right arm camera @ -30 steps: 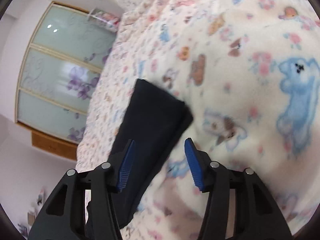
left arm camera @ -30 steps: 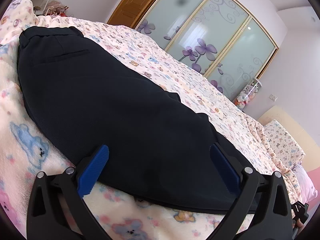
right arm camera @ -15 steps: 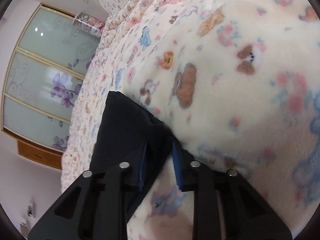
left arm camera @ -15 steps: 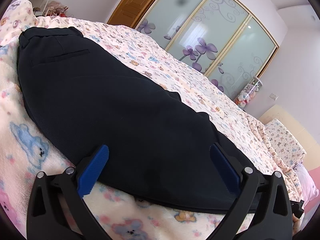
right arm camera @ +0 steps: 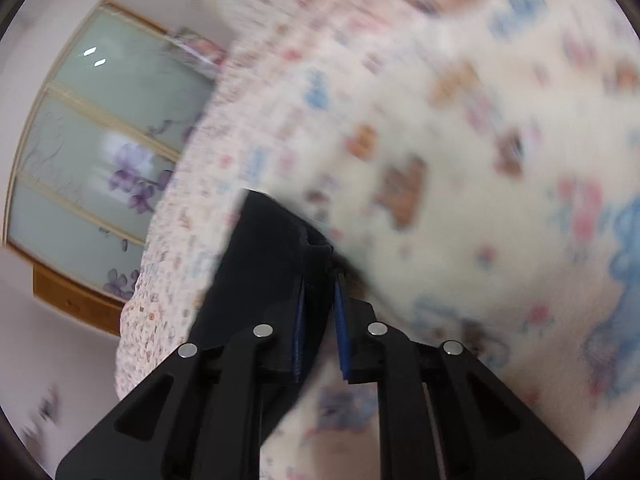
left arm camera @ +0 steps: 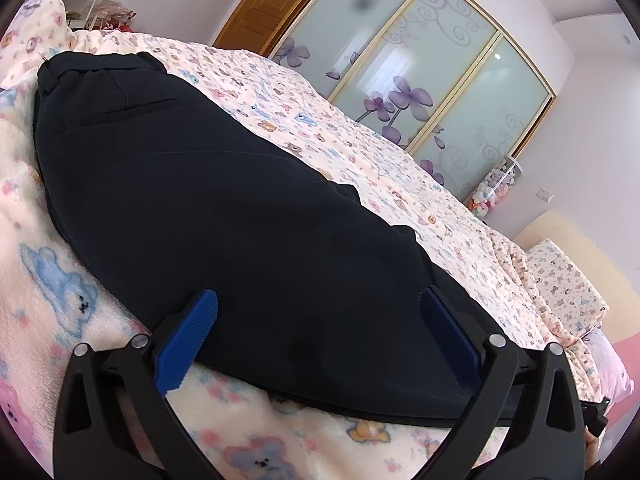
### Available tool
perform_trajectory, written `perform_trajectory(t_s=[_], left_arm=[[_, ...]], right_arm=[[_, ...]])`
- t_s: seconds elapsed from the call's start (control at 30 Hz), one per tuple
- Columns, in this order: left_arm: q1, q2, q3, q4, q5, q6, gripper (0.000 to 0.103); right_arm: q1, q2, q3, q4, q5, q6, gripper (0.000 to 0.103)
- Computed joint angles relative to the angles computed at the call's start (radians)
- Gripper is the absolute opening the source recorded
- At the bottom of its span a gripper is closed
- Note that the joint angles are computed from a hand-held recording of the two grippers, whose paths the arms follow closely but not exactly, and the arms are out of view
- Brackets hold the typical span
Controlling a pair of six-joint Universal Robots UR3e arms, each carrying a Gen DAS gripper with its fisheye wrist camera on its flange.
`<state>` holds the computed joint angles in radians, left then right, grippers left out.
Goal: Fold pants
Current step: 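Grasp the folded trouser edge with the right gripper and lift it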
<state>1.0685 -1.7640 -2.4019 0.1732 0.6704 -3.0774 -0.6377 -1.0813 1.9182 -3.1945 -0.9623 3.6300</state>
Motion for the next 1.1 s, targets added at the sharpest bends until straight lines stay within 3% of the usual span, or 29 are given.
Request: perform_trajectory(t_s=[0.1,0.23,0.47,0.57,0.73,0.83,1.0,1.07,1.1], left_arm=[[0.005,-0.002,0.002,-0.005,-0.006,0.006,0.101],[0.011,0.0,0.002,-0.016,-0.015,0.008,0.101],[0.014,0.008,-0.007,-0.016,-0.022,0.006,0.101],[0.014,0.008,-0.008,-0.016,-0.023,0.006,0.101],[0.019,0.016,-0.011,-0.033,-0.032,0.018,0.101],[0.028,0.029,-0.016,-0.061,-0.048,0.037,0.101],[0.033,0.038,-0.023,-0.063,-0.047,0.036,0.101],[0.031,0.042,-0.026,-0.06,-0.044,0.03,0.101],[0.031,0.041,-0.026,-0.059,-0.044,0.029,0.101]], right_arm=[[0.053,-0.072,0.012,-0.086,-0.001,-0.058,0.013],[0.181,-0.131,-0.053,-0.07,0.012,-0.121,0.013],[0.493,-0.072,-0.225,-0.044,0.025,-0.209,0.013],[0.641,0.013,-0.318,0.004,0.029,-0.286,0.013],[0.833,0.194,-0.478,0.241,-0.094,-0.433,0.013],[0.859,0.227,-0.465,0.211,-0.133,-0.427,0.013],[0.859,0.21,-0.511,0.108,-0.1,-0.333,0.013],[0.889,0.245,-0.59,0.127,-0.091,-0.328,0.013],[0.917,0.276,-0.657,0.203,-0.105,-0.363,0.014]])
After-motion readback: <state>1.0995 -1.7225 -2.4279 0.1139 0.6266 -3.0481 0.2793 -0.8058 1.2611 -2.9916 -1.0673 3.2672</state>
